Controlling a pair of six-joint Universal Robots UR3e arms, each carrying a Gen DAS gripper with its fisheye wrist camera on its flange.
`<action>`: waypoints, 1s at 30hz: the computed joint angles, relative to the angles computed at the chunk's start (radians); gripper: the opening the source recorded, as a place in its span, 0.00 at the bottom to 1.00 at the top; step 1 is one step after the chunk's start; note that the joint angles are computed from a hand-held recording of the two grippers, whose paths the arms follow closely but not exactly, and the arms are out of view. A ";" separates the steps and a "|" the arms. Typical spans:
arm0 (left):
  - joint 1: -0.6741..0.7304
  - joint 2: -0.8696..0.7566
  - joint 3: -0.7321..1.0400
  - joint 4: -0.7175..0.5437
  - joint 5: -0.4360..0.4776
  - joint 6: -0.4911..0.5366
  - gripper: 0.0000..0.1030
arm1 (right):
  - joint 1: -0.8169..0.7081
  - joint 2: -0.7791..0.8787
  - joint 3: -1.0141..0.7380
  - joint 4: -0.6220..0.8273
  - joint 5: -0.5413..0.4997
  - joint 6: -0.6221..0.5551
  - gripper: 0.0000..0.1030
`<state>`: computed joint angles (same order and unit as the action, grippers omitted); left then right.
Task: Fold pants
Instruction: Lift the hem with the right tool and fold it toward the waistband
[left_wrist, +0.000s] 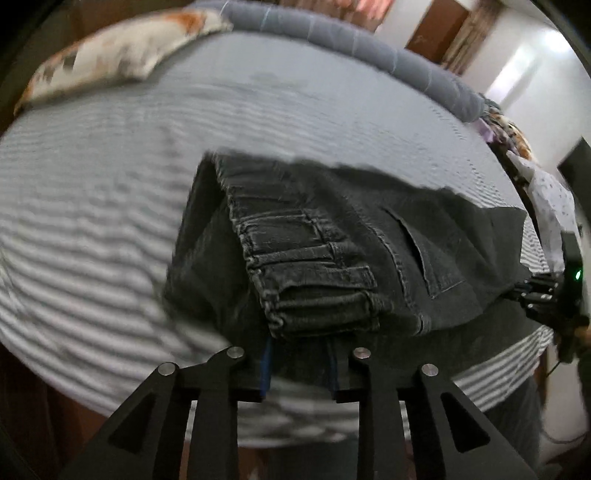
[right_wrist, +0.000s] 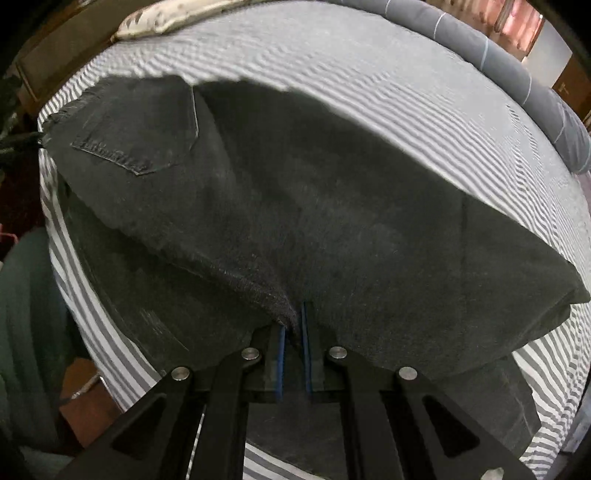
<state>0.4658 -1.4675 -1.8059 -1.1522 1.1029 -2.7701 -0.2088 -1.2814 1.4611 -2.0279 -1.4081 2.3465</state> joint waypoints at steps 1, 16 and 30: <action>0.017 0.007 -0.003 -0.042 -0.015 -0.001 0.25 | 0.005 0.002 0.012 -0.016 -0.008 0.008 0.10; 0.212 0.141 -0.032 -0.446 -0.340 -0.104 0.50 | -0.168 -0.284 0.251 0.008 0.201 0.163 0.43; 0.185 0.108 -0.193 -0.006 -0.378 -0.558 0.50 | -0.397 -0.296 0.385 0.174 0.527 0.403 0.44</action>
